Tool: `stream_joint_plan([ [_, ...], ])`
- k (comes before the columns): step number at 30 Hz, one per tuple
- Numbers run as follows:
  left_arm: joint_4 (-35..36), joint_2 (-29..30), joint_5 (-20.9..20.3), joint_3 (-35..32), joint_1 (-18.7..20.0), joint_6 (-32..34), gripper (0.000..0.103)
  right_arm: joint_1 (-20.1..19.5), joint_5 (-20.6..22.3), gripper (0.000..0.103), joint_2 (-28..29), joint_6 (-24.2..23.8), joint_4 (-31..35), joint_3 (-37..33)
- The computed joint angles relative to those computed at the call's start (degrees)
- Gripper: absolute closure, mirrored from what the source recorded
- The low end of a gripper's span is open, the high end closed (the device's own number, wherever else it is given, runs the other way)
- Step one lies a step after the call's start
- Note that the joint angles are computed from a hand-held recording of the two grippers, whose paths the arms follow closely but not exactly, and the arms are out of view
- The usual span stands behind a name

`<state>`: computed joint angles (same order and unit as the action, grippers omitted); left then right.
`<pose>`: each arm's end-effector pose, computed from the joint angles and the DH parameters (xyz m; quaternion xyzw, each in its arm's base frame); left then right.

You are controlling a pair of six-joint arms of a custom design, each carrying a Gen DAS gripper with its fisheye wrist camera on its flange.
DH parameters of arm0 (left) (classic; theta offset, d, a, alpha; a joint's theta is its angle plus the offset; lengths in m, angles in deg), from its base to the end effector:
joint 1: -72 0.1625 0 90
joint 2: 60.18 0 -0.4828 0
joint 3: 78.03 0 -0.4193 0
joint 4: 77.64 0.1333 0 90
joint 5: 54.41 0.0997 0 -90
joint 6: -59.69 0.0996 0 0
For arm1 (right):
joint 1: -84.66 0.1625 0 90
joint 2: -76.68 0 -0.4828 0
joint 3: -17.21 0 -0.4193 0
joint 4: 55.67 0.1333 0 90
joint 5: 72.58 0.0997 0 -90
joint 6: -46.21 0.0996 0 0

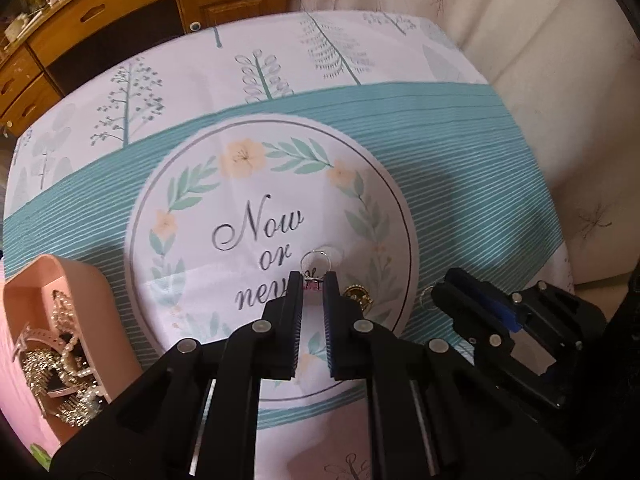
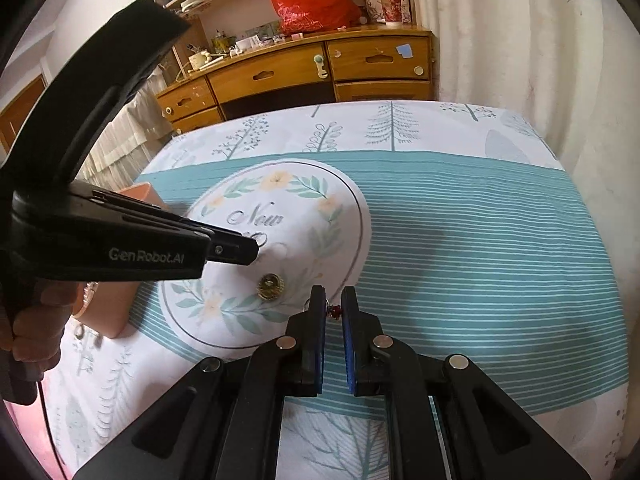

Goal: Organize jewelry
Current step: 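Carry the ring charm into the pink tray and open the left tool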

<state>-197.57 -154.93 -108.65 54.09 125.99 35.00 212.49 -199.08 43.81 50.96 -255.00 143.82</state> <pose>-0.0695 -0.4213 0.2961 0.1135 0.9431 -0.1015 0.2956 0.3625 -0.3461 -0.0442 0.2271 -0.9141 0.2327 0.2423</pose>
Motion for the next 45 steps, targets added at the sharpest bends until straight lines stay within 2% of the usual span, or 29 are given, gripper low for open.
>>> stream_joint_plan([
  [6,4.03,-4.55,1.14,-1.63,-1.23,-0.9,0.096,0.66,4.43,0.095,-0.64,3.58,0.13,-0.92],
  [14,12.18,-13.14,4.27,-3.98,-1.62,-2.12,0.095,4.07,9.47,0.095,1.87,6.69,2.15,-5.58],
  [23,20.86,-23.28,7.34,-5.34,0.21,-2.9,0.095,8.32,15.51,0.095,6.89,9.67,4.28,-12.94],
  [30,23.52,-28.69,6.53,-7.41,4.52,1.07,0.095,11.73,19.92,0.095,10.68,12.02,6.49,-18.48],
  [35,23.7,-31.11,3.59,-7.73,7.33,5.0,0.095,14.01,20.08,0.095,12.87,16.11,9.21,-21.56],
  [38,23.2,-31.57,0.49,-7.55,9.15,6.44,0.095,14.79,18.6,0.095,13.19,16.57,12.43,-22.63],
  [39,23.11,-31.6,-0.49,-7.4,9.65,6.79,0.095,15.33,16.97,0.094,13.32,17.41,13.92,-23.08],
  [42,25.27,-31.7,0.36,-6.86,9.16,4.35,0.095,15.0,15.87,0.083,13.07,19.48,13.7,-22.08],
  [43,26.37,-31.55,0.53,-6.83,9.25,2.97,0.095,14.68,15.99,0.076,13.11,20.46,12.78,-21.64],
  [45,26.64,-31.42,-0.51,-6.52,10.15,1.41,0.095,14.41,15.94,0.074,13.02,21.78,11.36,-20.87],
])
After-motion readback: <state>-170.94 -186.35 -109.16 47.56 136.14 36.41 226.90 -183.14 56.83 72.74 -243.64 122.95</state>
